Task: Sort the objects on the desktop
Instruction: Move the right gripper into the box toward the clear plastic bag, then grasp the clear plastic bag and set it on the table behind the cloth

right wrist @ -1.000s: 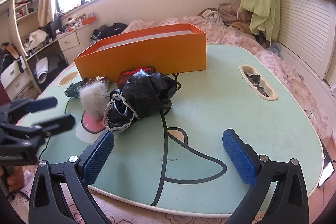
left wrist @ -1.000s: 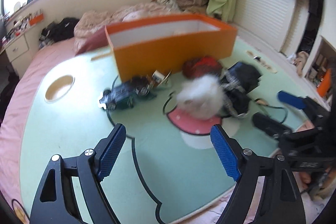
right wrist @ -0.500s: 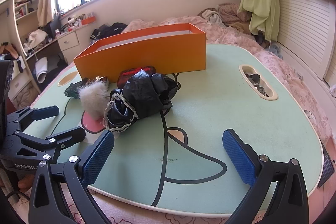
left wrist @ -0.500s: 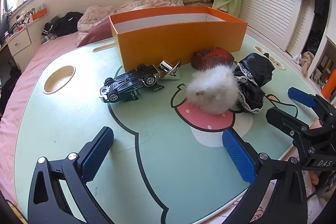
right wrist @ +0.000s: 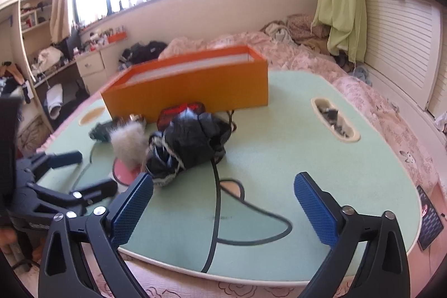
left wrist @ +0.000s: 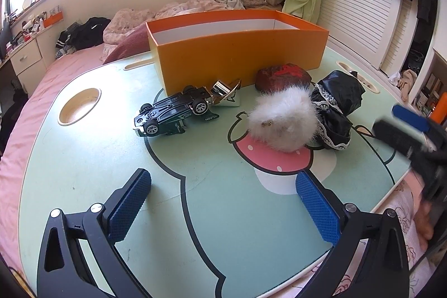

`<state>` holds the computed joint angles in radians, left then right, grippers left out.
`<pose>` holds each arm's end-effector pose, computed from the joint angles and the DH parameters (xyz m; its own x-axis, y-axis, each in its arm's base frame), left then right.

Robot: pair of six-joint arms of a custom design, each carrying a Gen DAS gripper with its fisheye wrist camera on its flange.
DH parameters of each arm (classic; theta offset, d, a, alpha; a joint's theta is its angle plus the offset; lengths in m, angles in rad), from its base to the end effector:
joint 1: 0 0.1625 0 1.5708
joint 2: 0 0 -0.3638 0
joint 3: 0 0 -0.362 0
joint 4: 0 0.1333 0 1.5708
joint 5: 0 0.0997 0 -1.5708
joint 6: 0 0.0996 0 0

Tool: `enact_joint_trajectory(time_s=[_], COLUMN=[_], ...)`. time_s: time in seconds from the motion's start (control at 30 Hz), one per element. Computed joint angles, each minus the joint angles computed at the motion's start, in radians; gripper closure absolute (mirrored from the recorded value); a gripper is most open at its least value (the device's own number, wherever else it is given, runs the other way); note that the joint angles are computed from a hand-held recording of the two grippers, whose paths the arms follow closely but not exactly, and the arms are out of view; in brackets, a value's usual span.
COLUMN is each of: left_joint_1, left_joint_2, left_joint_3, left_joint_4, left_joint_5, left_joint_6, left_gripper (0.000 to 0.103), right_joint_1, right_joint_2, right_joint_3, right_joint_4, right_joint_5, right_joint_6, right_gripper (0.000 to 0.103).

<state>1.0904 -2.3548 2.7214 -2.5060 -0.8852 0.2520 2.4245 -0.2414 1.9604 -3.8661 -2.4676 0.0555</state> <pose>0.0787 -0.2739 0.2791 -0.7202 0.2400 -0.6509 0.5876 0.7099 -0.3884 0.3510 -0.2324 -0.1064 -0.7650 -0.1597 0.6239 -0.5905 0.5608 -0.5804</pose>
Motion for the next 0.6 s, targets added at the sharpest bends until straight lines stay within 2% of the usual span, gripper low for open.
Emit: enact_joint_trajectory(time_s=[0.07, 0.13, 0.17, 0.23, 0.3, 0.37, 0.43, 0.53, 0.57, 0.6], left_joint_1=[-0.001, -0.001, -0.001, 0.0, -0.001, -0.002, -0.002, 0.001, 0.001, 0.002], left_joint_2=[-0.004, -0.004, -0.005, -0.002, -0.002, -0.003, -0.003, 0.004, 0.005, 0.007], left_joint_3=[0.002, 0.002, 0.002, 0.002, 0.003, 0.003, 0.004, -0.004, -0.006, -0.007], left_joint_4=[0.002, 0.002, 0.002, -0.001, -0.001, -0.001, -0.001, 0.006, 0.009, 0.006], left_joint_5=[0.001, 0.0, 0.0, -0.001, 0.0, 0.0, 0.0, -0.003, -0.003, -0.004], left_joint_6=[0.0, 0.001, -0.001, 0.0, 0.0, -0.001, -0.001, 0.0, -0.001, 0.001], left_gripper=[0.0, 0.0, 0.0, 0.0, 0.0, 0.0, 0.0, 0.0, 0.0, 0.0], right_joint_1=[0.014, 0.014, 0.009, -0.03, -0.103, -0.138, -0.167, -0.173, -0.178, -0.186], right_joint_2=[-0.018, -0.073, -0.121, -0.245, -0.307, -0.307, -0.262, -0.145, -0.115, -0.084], right_joint_3=[-0.012, -0.017, -0.014, -0.017, -0.084, -0.181, -0.314, -0.489, -0.535, -0.595], right_joint_4=[-0.033, -0.052, -0.009, 0.18, 0.39, 0.599, 0.809, 0.938, 0.973, 1.043], right_joint_5=[-0.019, 0.001, 0.022, 0.103, 0.216, 0.251, 0.274, 0.196, 0.174, 0.146], right_joint_6=[-0.049, -0.104, -0.084, 0.005, 0.032, 0.06, 0.077, 0.058, 0.057, 0.073], right_gripper=[0.014, 0.025, 0.028, 0.053, 0.068, 0.071, 0.071, 0.07, 0.068, 0.061])
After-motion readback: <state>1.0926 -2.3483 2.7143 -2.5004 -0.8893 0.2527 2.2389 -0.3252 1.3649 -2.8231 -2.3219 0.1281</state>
